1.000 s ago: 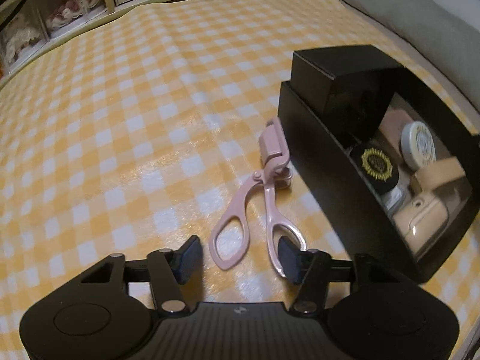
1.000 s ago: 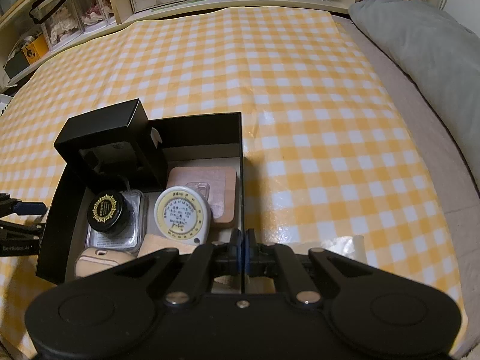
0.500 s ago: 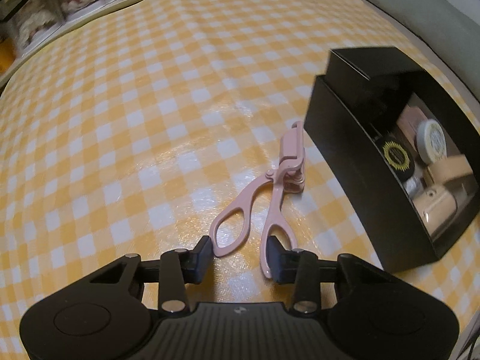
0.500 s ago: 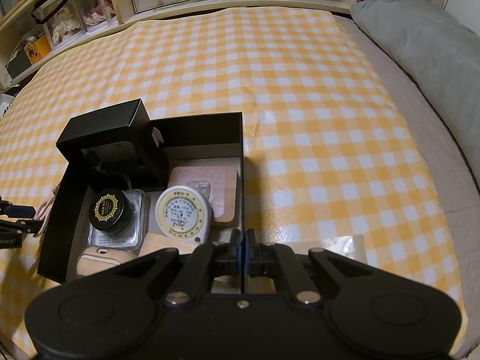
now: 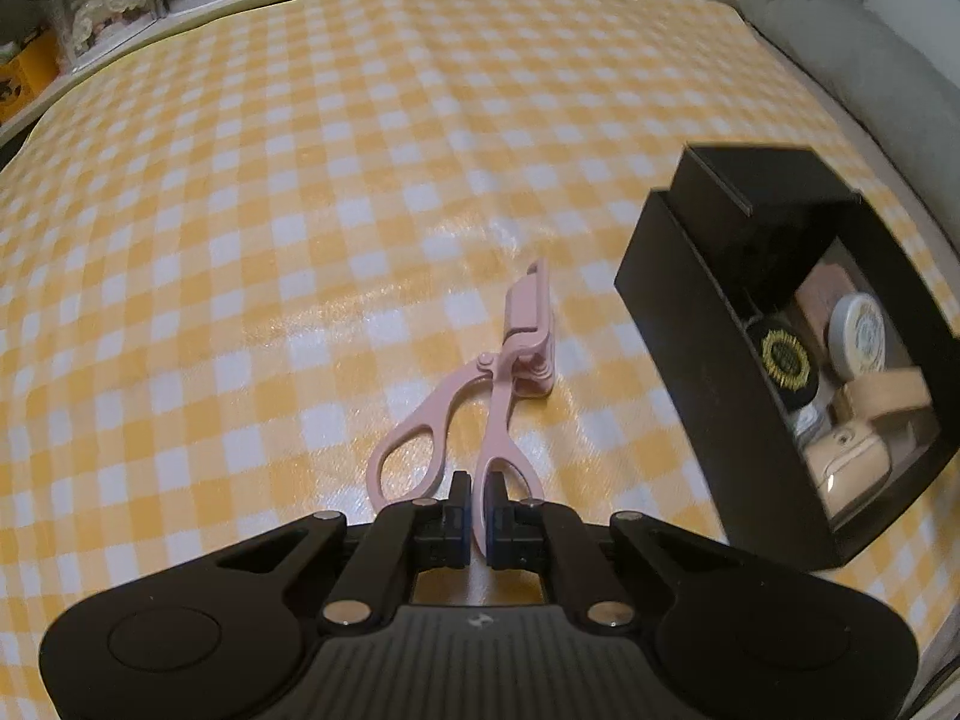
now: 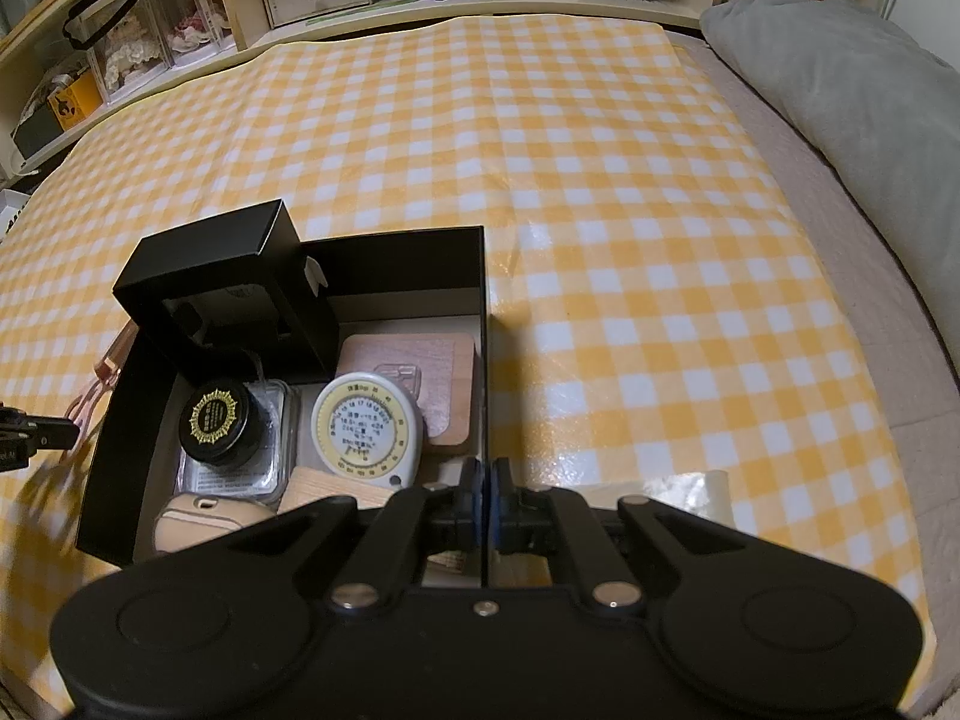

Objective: Organize rigid objects
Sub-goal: 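Move the left gripper to the pink eyelash curler and grasp it, then lift the pink curler with left gripper, carry it into the box, release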

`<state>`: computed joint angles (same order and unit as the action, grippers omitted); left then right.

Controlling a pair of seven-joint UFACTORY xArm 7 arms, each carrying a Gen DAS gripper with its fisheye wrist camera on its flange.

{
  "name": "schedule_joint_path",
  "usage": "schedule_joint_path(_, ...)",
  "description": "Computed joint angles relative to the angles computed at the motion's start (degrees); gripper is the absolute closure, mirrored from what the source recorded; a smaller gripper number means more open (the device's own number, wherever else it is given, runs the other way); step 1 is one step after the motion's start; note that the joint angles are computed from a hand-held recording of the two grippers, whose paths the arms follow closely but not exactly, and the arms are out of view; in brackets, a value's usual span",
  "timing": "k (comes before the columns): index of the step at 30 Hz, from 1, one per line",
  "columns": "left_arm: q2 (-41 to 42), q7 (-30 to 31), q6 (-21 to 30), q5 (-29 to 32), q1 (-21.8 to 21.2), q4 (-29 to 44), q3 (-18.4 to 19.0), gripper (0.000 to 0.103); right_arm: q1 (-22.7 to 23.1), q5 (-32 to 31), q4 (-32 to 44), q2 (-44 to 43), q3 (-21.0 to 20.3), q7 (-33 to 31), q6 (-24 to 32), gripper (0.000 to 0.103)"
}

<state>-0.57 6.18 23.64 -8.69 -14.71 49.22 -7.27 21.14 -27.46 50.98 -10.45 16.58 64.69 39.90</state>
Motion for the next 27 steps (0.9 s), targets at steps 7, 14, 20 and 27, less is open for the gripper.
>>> schedule_joint_path(7,-1.62,0.50,-0.94,-7.55,0.44,0.56,0.68,0.099,0.08,-0.01,0.04,0.03,-0.03,-0.17,0.12,0.099)
schedule_joint_path(14,-3.54,-0.89,1.60,-7.58,0.61,1.10,1.29,0.099,0.06,-0.28,0.06,0.09,-0.01,0.02,0.13,0.099)
schedule_joint_path(20,-1.86,2.39,12.04,-1.90,0.44,3.21,0.60,0.098,0.09,-0.23,0.01,0.09,-0.06,0.03,0.06,0.099)
schedule_joint_path(27,-5.02,5.19,5.47,-0.66,-0.39,0.08,0.69,0.053,0.10,-0.07,0.00,0.12,-0.11,-0.13,-0.01,0.099)
